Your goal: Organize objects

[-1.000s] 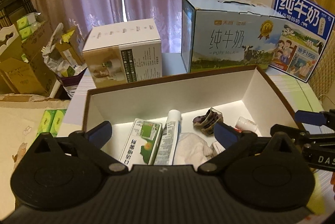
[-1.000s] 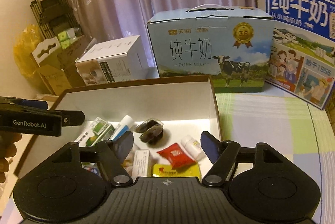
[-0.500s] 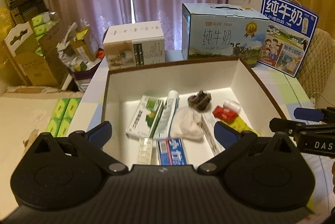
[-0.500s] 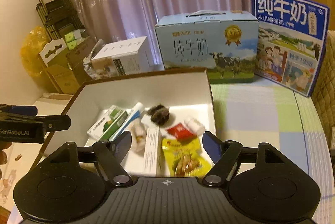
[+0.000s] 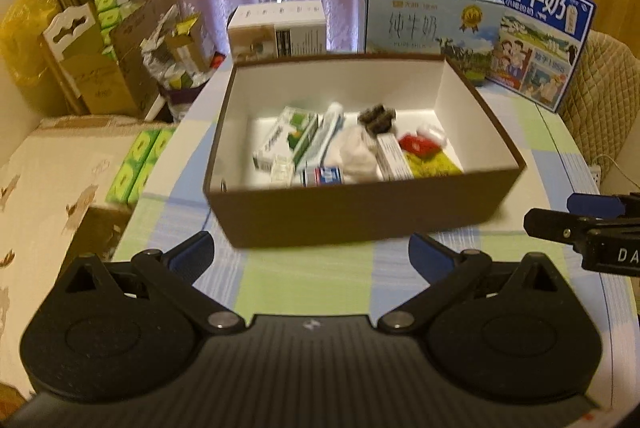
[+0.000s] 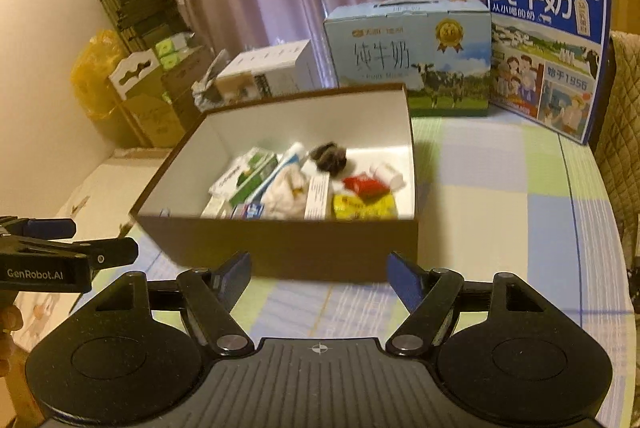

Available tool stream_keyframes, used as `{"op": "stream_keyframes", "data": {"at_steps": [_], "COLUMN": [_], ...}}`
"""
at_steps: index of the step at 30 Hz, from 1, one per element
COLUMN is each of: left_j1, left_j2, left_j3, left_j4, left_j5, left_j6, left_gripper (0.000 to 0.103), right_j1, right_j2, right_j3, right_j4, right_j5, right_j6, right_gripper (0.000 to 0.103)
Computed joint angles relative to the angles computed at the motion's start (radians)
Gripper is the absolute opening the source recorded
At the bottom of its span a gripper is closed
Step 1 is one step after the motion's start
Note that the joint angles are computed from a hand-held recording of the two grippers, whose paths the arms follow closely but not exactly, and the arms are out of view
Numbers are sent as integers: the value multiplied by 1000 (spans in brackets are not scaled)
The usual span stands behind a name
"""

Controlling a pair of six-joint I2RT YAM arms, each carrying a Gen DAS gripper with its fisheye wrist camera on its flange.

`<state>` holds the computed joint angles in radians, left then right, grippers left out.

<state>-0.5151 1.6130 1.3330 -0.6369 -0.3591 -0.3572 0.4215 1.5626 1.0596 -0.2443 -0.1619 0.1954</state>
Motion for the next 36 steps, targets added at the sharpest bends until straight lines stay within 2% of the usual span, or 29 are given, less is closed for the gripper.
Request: {"op": "stream_keyframes", "data": {"at_steps": [10,21,28,36], "left_j1": [-179,-361,-433,-474], "left_j2": [-128,-161,-149,-116], "left_j3": [-132,-173,-179,-154], "left_j4": [-112,-241,-282,-318], "left_j5": [-93,-178,-187,-192], "left_j6": [-233,-480,-585,-647], "left_gripper": [102,102,102,102], "right_j1": [2,-10,-45,-89], "right_j2": [-202,-355,-405,-422], "right_j3": [-188,-310,-357,-381], "right_j4": [-72,-142,-171,-194], "right_j5": [-54,-119,-159,-199], "right_j6": [-58,-130,-171,-206], "right_gripper": [72,72,72,72]}}
